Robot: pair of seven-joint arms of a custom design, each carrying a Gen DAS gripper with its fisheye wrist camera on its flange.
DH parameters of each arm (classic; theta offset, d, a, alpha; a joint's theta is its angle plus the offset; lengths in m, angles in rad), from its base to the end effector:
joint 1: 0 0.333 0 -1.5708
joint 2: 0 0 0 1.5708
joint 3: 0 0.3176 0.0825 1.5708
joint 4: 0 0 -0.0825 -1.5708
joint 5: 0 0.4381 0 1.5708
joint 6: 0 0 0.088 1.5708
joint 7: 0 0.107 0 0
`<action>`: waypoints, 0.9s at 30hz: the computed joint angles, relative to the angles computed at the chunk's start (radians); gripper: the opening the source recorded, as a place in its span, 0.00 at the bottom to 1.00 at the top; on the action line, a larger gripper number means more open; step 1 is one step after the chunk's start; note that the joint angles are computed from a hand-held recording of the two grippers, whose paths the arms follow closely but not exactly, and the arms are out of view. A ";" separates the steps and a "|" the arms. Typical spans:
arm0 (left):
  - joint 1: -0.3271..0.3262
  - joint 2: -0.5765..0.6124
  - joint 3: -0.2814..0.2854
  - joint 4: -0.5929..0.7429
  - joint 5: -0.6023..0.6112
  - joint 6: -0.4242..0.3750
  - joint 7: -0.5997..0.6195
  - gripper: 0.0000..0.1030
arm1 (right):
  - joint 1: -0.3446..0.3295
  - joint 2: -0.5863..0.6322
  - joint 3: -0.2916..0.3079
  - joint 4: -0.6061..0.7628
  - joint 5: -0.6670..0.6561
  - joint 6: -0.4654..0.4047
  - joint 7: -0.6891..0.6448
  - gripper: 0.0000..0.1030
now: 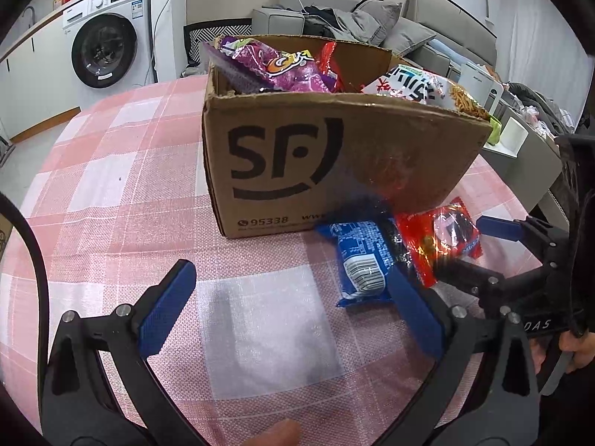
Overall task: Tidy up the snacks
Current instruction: 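Grasp the red Oreo pack with the right gripper while the left grasps the blue Oreo pack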
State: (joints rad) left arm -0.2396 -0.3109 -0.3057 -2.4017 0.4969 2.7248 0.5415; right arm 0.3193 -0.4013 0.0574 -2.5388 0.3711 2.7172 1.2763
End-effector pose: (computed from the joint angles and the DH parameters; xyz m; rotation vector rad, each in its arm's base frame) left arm 0.4472 -0.2979 0.4671 -1.9081 1.7735 -0.7966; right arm 0.4666 0.1708 0.4486 -2.1132 1.4320 -0.2965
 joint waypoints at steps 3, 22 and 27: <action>-0.003 0.007 0.006 0.000 -0.008 0.008 0.012 0.99 | 0.008 -0.006 -0.009 -0.007 0.009 0.001 -0.022 1.00; -0.012 0.003 0.000 -0.008 -0.005 0.010 0.013 0.99 | 0.075 -0.093 -0.049 -0.070 0.112 -0.006 -0.133 0.47; -0.025 0.002 0.004 -0.009 -0.027 0.025 0.028 0.99 | 0.070 -0.125 -0.063 -0.073 0.135 -0.032 -0.176 0.45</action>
